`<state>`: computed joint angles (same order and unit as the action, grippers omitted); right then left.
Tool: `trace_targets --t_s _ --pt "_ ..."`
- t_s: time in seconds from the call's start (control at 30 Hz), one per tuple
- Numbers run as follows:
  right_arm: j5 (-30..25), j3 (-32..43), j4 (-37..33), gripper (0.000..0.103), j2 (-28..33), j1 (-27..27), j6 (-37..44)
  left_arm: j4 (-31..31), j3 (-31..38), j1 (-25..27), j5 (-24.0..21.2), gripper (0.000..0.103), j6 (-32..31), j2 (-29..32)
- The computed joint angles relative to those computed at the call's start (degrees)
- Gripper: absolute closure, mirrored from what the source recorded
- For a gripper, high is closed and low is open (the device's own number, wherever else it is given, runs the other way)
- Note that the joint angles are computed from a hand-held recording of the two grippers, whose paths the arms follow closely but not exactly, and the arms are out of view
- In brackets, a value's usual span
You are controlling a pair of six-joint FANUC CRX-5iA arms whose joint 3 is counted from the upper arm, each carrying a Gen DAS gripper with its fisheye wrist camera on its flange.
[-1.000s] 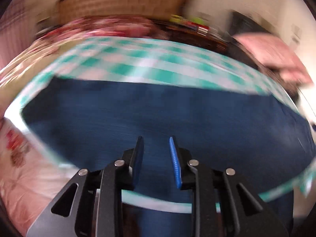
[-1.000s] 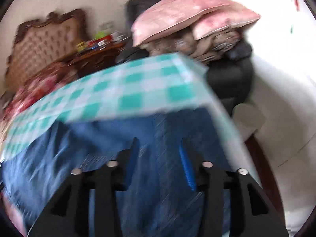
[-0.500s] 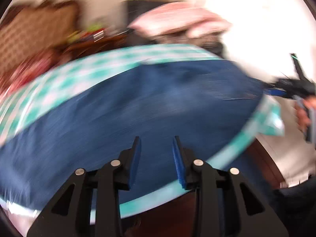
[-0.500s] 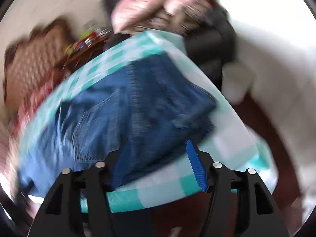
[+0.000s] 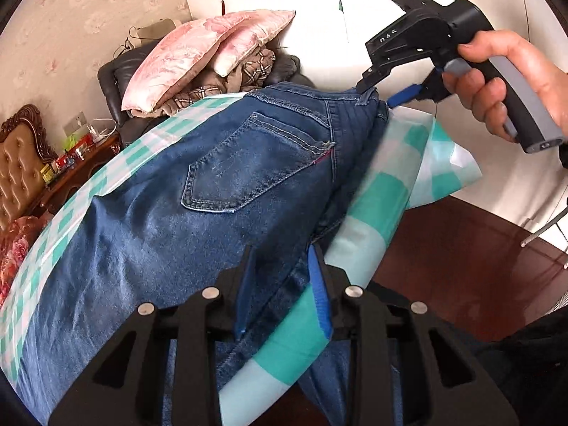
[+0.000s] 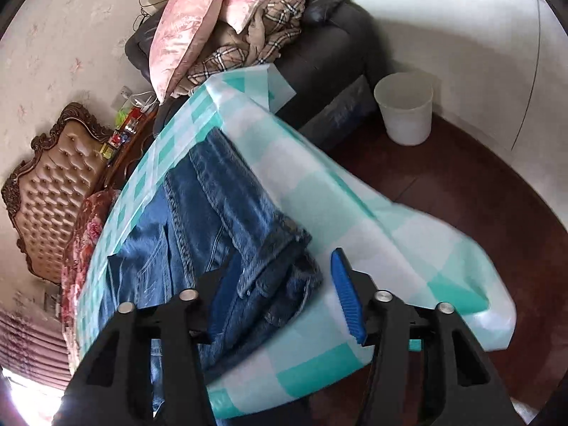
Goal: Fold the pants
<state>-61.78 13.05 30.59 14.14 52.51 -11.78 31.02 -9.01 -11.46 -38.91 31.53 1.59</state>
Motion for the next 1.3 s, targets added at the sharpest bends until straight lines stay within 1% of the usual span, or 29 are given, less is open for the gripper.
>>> trace_targets --t_s 0.03,0.07,0.13,0.17,0.2,0.23,0.27,0.3,0.4,0.47,0.57,0.63,0.67,0.73,0.77,0.83,0.87,0.9,0.93,0.97,1.0,1.07,1.1,1.13,1.17,1.2,1.23,1.3 --pt "-0.6 0.8 -0.2 0.067 0.4 -0.1 0.8 -0.5 0.1 -0.2 0.0 0.078 -0.2 0.0" --pt "-0.6 1.1 -0.6 0.07 0.5 -0.3 1.6 -0.8 0.2 -0.4 0.2 0.079 -0.3 0.0" --pt "-2.1 2.9 -1.5 0.077 1.7 -0.7 4.2 -0.2 0.3 0.0 -0.8 0.08 0.1 0.0" --pt "-2.3 3.0 -1.4 0.079 1.7 -0.7 4.5 0.1 0.5 0.2 -1.3 0.08 0.3 0.1" --pt "-2.6 3.2 -1.1 0.083 1.9 -0.7 4.8 0.5 0.8 0.5 -2.0 0.084 0.5 0.3" --pt "-3.0 3.7 -1.0 0.087 2.1 -0.6 5.4 0.6 1.0 0.7 -2.4 0.092 0.9 0.2" --pt "-3.1 4.2 -1.0 0.09 2.2 -0.6 6.0 0.6 1.4 0.9 -2.7 0.093 1.2 0.3" --pt "-3.6 4.7 -0.7 0.092 2.5 -0.5 6.4 0.7 1.7 1.1 -3.2 0.097 1.1 0.6" --pt "-6.1 7.5 -0.1 0.093 3.5 0.2 7.9 1.7 1.7 1.6 -3.6 0.1 0.7 0.4" --pt "-6.1 7.5 0.3 0.093 2.7 0.7 6.9 3.0 0.9 1.9 -2.7 0.102 -1.1 -1.1" --pt "-5.9 6.6 -0.3 0.093 1.6 1.1 5.8 4.7 0.5 2.8 -3.2 0.102 -2.7 -2.4" --pt "-7.1 7.3 -1.4 0.093 2.4 1.0 6.7 3.2 1.0 2.6 -4.1 0.102 -2.9 -2.1" --pt "-7.5 7.2 -3.5 0.093 2.6 0.5 6.4 2.2 1.0 2.2 -4.3 0.102 -2.9 -2.1" --pt "-7.0 5.9 -3.4 0.093 2.4 0.4 5.9 0.5 0.5 1.7 -4.7 0.102 -2.8 -1.9" --pt "-7.2 6.0 -3.1 0.093 2.6 0.4 6.3 0.1 0.2 1.7 -4.9 0.101 -2.5 -1.7" --pt "-9.0 7.6 -2.9 0.093 3.7 0.6 7.5 1.0 -0.2 2.0 -5.2 0.093 -2.7 -1.8" --pt "-12.5 10.0 -2.4 0.093 5.3 0.9 9.1 1.8 -0.2 2.2 -5.9 0.09 -3.1 -1.8" --pt "-15.3 11.8 -1.8 0.088 6.4 1.2 9.5 3.1 -0.3 2.7 -7.2 0.082 -3.8 -1.9" --pt "-19.4 14.0 -0.5 0.076 8.0 1.6 9.8 4.4 -0.6 3.2 -8.1 0.079 -4.3 -2.1" --pt "-21.7 14.8 0.5 0.069 8.7 2.0 9.5 5.7 -0.9 3.8 -9.0 0.079 -4.4 -2.4" --pt "-23.9 15.8 1.8 0.064 9.5 2.5 9.2 7.8 -1.6 4.9 -9.8 0.079 -3.7 -2.9" --pt "-29.5 19.6 5.4 0.061 12.7 3.8 11.1 11.5 -3.2 7.3 -10.4 0.079 -0.8 -3.8" --pt "-32.0 22.1 7.6 0.054 14.7 4.4 13.2 13.1 -3.9 9.1 -10.5 0.079 1.9 -4.3" --pt "-32.5 23.5 9.8 0.052 16.1 5.0 15.1 13.0 -4.5 10.7 -9.6 0.079 4.6 -4.8" --pt "-31.3 24.8 11.8 0.05 17.3 5.7 17.6 11.4 -4.8 12.1 -8.3 0.079 7.5 -5.3" --pt "-30.0 26.0 12.7 0.043 18.3 6.1 19.6 10.0 -4.5 13.2 -8.4 0.079 9.2 -5.2" --pt "-27.7 27.6 13.4 0.037 19.6 6.5 22.5 9.1 -4.3 14.9 -9.4 0.079 10.8 -5.0" --pt "-26.0 31.6 13.3 0.035 22.6 6.9 27.2 8.2 -4.9 18.0 -10.5 0.079 14.0 -5.4"
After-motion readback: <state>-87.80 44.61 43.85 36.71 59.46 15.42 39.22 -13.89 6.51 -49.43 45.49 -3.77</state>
